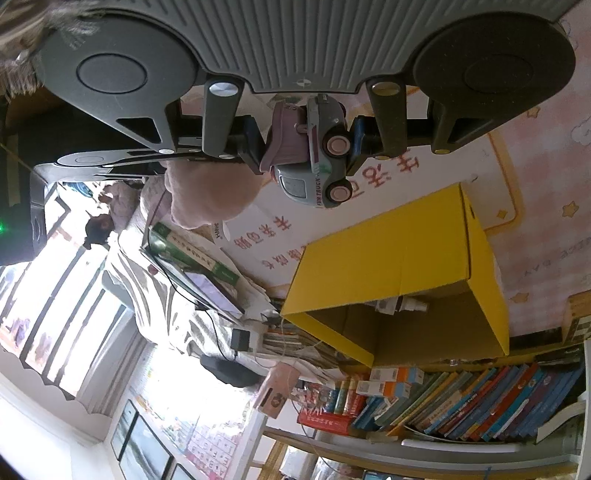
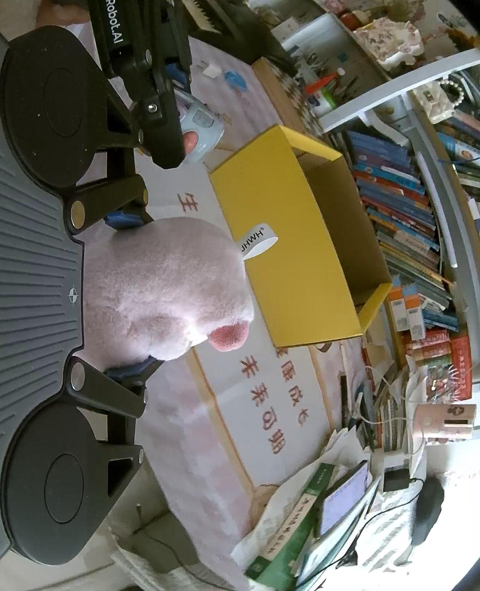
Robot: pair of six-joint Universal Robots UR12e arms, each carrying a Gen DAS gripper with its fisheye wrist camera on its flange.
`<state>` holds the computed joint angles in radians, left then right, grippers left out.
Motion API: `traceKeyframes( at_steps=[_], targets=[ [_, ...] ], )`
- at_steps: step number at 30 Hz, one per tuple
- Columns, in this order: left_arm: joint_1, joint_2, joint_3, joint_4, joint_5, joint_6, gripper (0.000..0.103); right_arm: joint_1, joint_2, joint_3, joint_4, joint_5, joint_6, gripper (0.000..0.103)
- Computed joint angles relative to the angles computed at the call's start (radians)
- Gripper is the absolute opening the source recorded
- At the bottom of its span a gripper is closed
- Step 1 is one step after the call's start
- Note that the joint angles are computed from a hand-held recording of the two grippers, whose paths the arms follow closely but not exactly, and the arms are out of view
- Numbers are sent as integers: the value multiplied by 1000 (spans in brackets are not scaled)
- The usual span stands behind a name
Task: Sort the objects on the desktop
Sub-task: 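Lower the toy car with the left tool while the right tool lowers the plush into the yellow box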
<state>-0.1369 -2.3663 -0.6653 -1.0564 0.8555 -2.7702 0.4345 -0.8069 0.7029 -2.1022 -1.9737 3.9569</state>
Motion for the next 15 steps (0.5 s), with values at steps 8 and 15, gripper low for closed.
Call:
traceKeyframes(
  at_steps=[8,15],
  targets=[
    [-22,-57,109,75,39,-81,42,-43,-6,23,-110,31,-107,65],
    [-38,-184,359,106,95,-137,42,-82,30,-41,-214,69,-242,65]
  ],
)
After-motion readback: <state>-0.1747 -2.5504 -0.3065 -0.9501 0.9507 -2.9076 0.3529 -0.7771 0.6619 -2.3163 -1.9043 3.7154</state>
